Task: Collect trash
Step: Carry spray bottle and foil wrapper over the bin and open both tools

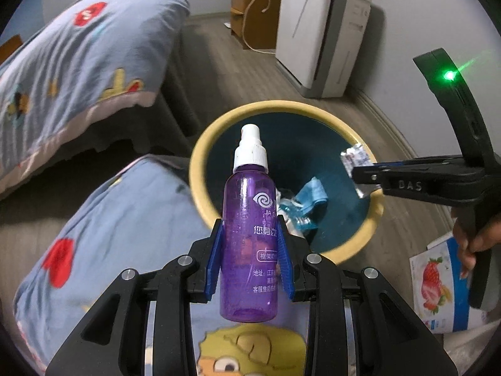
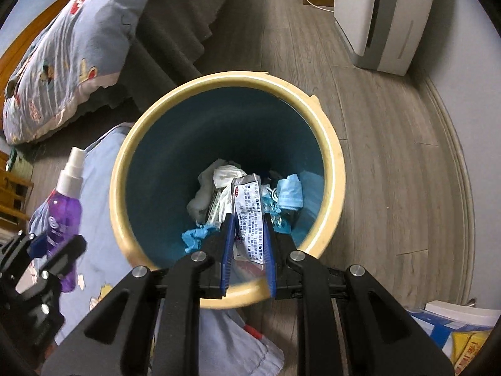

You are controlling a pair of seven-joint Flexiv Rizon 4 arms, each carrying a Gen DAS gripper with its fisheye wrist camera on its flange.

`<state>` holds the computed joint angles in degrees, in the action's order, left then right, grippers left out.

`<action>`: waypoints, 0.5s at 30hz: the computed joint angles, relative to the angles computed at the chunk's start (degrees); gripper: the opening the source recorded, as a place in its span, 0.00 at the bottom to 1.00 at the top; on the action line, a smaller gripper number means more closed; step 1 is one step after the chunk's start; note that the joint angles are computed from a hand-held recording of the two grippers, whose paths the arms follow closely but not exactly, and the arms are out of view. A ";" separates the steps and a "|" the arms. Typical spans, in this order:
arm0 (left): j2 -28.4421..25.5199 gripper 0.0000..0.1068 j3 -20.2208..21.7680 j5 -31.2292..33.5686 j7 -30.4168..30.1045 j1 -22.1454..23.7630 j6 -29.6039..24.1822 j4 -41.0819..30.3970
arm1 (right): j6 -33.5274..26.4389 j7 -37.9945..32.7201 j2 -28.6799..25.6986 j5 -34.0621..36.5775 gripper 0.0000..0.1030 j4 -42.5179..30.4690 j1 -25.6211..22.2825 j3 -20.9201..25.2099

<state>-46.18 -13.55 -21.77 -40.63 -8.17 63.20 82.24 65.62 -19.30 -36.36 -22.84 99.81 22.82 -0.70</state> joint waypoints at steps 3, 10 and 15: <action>-2.66 0.31 0.32 0.05 -1.38 -1.01 -3.71 -4.79 | 1.38 0.50 -1.15 0.96 0.17 -0.86 -0.70 -0.07; -9.98 0.31 2.63 3.11 -2.62 -4.62 -9.27 -15.80 | 2.33 -0.75 -4.35 5.37 0.17 -2.87 -3.46 1.90; -14.27 0.31 4.32 5.85 -3.59 -6.54 -10.68 -21.43 | 0.43 -3.68 -6.56 6.81 0.17 -5.58 -4.07 2.64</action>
